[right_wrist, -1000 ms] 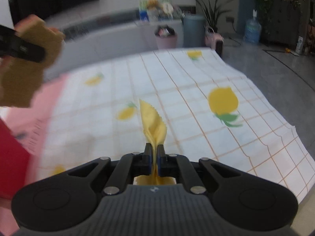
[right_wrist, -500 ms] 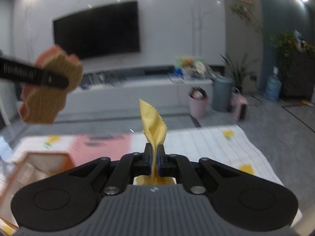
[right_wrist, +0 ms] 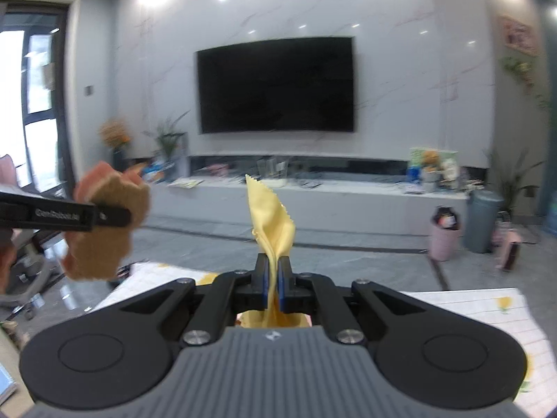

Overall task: Organize soft objects
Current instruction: 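Carry the sponge to the orange box with the left gripper while the right gripper carries the yellow cloth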

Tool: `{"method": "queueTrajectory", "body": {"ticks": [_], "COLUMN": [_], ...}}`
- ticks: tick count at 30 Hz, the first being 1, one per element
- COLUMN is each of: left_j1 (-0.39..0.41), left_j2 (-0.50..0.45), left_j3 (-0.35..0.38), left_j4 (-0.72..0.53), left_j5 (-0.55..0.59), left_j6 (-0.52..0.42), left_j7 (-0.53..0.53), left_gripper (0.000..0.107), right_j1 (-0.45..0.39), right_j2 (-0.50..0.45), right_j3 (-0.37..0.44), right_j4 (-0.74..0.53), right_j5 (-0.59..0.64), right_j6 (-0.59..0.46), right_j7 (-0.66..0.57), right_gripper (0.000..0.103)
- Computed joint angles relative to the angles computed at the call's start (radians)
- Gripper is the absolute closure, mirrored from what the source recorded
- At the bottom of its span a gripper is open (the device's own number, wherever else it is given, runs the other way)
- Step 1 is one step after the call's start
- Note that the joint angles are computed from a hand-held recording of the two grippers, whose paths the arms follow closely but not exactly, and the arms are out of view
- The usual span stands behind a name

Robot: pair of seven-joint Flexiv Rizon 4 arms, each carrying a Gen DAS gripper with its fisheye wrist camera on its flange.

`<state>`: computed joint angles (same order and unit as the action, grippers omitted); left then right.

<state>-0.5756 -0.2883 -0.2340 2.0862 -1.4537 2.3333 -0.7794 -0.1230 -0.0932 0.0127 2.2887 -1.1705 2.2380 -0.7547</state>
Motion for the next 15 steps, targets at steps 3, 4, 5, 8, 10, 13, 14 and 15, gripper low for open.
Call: {"method": "queueTrajectory", "body": {"ticks": [3, 4, 5, 8, 10, 13, 14, 15], "left_j1": [0.043, 0.055, 0.067, 0.089, 0.088, 0.076, 0.062, 0.071], "left_j2": [-0.008, -0.012, -0.02, -0.051, -0.083, -0.109, -0.109, -0.114], "left_j3": [0.029, 0.037, 0.046, 0.069, 0.083, 0.093, 0.112, 0.113], "left_j4": [0.052, 0.064, 0.073, 0.077, 0.054, 0.048, 0.066, 0.078], "left_j5": [0.058, 0.07, 0.088, 0.138, 0.141, 0.107, 0.126, 0.173], "left_j6": [-0.083, -0.108, -0.135, -0.213, -0.264, -0.299, -0.313, -0.325], "left_j7": [-0.133, -0.159, -0.181, -0.203, -0.187, -0.135, -0.155, -0.193], "left_gripper": [0.063, 0.063, 0.063, 0.063, 0.063, 0.063, 0.063, 0.063], "right_j1": [0.042, 0.053, 0.057, 0.074, 0.083, 0.057, 0.056, 0.061], "right_j2": [-0.035, -0.055, -0.077, -0.155, -0.197, -0.277, -0.298, -0.311], "right_j3": [0.027, 0.033, 0.035, 0.041, 0.046, 0.047, 0.041, 0.037], "right_j4": [-0.016, -0.028, -0.04, -0.084, -0.099, -0.142, -0.148, -0.148], "right_j5": [-0.018, -0.032, -0.056, -0.105, -0.11, -0.195, -0.207, -0.2], "right_j6": [-0.049, -0.064, -0.073, -0.104, -0.128, -0.097, -0.083, -0.078], "right_j7": [0.006, 0.026, 0.053, 0.101, 0.106, 0.195, 0.213, 0.215], "right_gripper": [0.101, 0.101, 0.101, 0.101, 0.101, 0.101, 0.101, 0.101]}}
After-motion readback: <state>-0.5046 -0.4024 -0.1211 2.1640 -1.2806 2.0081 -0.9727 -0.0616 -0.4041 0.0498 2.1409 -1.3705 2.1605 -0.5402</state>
